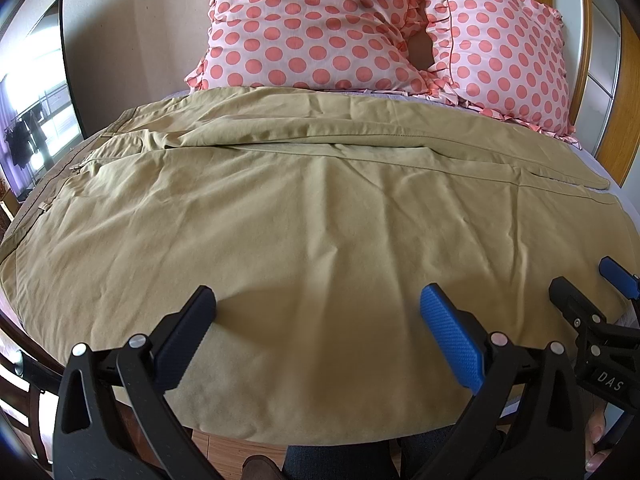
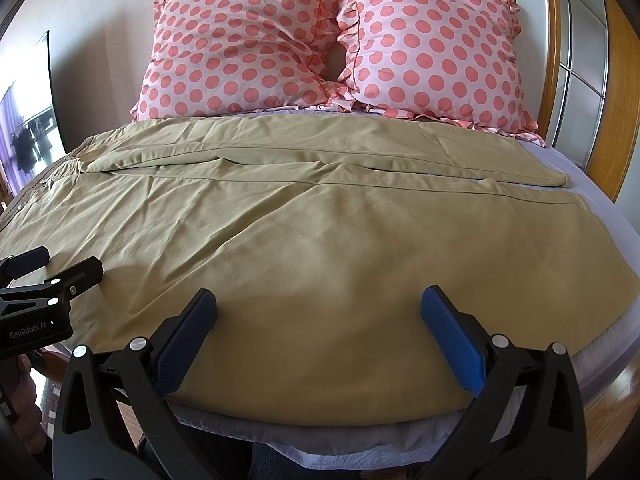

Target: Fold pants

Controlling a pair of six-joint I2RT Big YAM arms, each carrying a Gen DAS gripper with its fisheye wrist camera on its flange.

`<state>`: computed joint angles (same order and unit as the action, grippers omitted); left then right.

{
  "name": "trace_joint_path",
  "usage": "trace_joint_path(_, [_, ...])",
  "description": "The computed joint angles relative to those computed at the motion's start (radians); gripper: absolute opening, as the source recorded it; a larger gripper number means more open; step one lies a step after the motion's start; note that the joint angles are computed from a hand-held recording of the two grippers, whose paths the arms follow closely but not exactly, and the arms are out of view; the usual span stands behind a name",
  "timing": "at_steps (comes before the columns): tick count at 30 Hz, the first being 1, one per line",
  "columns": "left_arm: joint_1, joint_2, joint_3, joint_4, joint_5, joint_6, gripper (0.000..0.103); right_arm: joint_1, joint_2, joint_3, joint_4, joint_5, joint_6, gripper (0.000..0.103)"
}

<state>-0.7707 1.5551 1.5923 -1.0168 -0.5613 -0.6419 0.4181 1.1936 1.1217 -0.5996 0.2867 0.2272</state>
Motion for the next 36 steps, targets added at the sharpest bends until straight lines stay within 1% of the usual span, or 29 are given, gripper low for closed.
trace_joint_path(36, [-0.001, -0.001, -0.003, 0.005, -0.004, 0.002, 0.101, 0.006, -0.002, -0.010, 0.016, 0.009, 0.001, 0.102])
